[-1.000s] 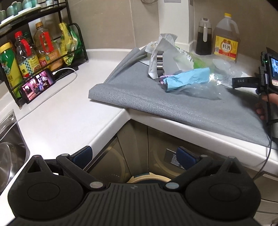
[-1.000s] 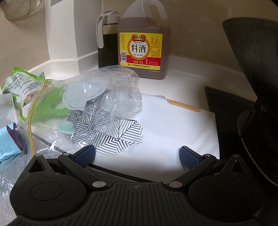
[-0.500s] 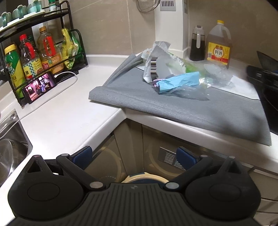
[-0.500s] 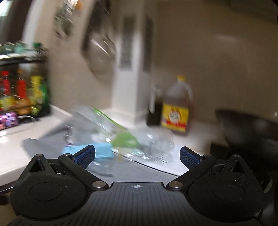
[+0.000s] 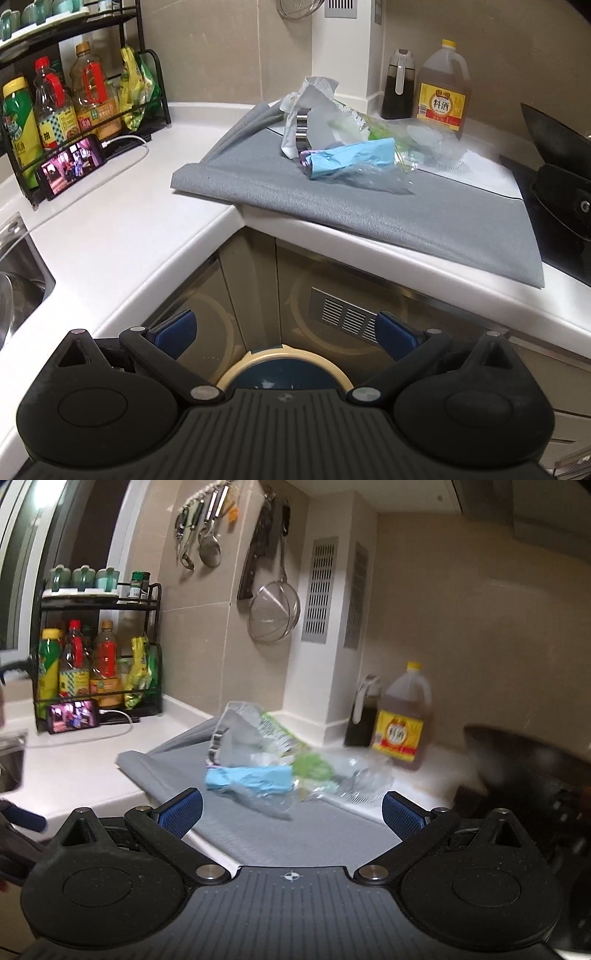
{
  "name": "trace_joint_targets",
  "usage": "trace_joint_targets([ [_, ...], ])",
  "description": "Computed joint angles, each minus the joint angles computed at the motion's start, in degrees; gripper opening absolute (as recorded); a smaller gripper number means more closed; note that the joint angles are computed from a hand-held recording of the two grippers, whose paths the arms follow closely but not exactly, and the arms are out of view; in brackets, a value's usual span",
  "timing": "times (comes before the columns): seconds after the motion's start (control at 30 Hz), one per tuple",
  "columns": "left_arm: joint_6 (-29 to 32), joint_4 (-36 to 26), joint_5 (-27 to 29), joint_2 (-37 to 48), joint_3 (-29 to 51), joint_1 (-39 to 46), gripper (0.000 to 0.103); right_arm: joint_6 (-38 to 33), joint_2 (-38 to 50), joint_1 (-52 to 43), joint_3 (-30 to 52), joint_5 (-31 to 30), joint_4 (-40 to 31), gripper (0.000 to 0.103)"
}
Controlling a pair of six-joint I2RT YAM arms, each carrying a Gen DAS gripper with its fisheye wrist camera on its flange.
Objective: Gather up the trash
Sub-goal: 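Move the right tool toward the blue glove on the grey mat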
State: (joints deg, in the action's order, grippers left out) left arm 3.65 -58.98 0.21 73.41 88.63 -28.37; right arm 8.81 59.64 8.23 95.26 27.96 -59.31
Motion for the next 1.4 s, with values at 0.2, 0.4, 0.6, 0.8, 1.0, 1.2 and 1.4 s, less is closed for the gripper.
trace_joint_targets([
  [0.2, 0.0, -0.9, 0.8, -0.3, -0.2, 0.7, 0.103, 1.2, 1.1, 2.4, 0.6, 2.4, -1.3, 0.103],
  [0.4, -0.4, -1.1, 0.9, 0.3, 0.1, 1.2, 0.103, 1.0, 2.0, 3.6, 0.9, 2.9, -1.8, 0.103],
  [0.6, -0.6, -1.1, 0.6, 0.9, 0.4, 1.1, 0.103, 1.1, 2.5, 4.3, 0.8, 3.3, -1.9, 0.103],
  [0.8, -0.5, -1.3, 0.4, 1.0, 0.5, 1.0, 0.103, 1.0, 2.2, 2.6, 0.5, 1.6, -1.6, 0.103],
  [1.0, -0.6, -1.2, -0.2, 0.8, 0.4, 0.2, 0.103, 1.4, 1.9, 2.0, 0.1, 1.4, -1.5, 0.103],
  [1.2, -0.7, -1.3, -0.7, 1.2, 0.7, 0.1, 0.103, 1.6, 1.7, 0.6, -0.6, -0.2, -1.2, 0.103],
  [1.4, -1.1, -1.6, -0.9, 1.5, 1.1, 0.3, 0.103, 1.5, 1.3, -0.5, -1.5, -1.6, -1.0, 0.103],
])
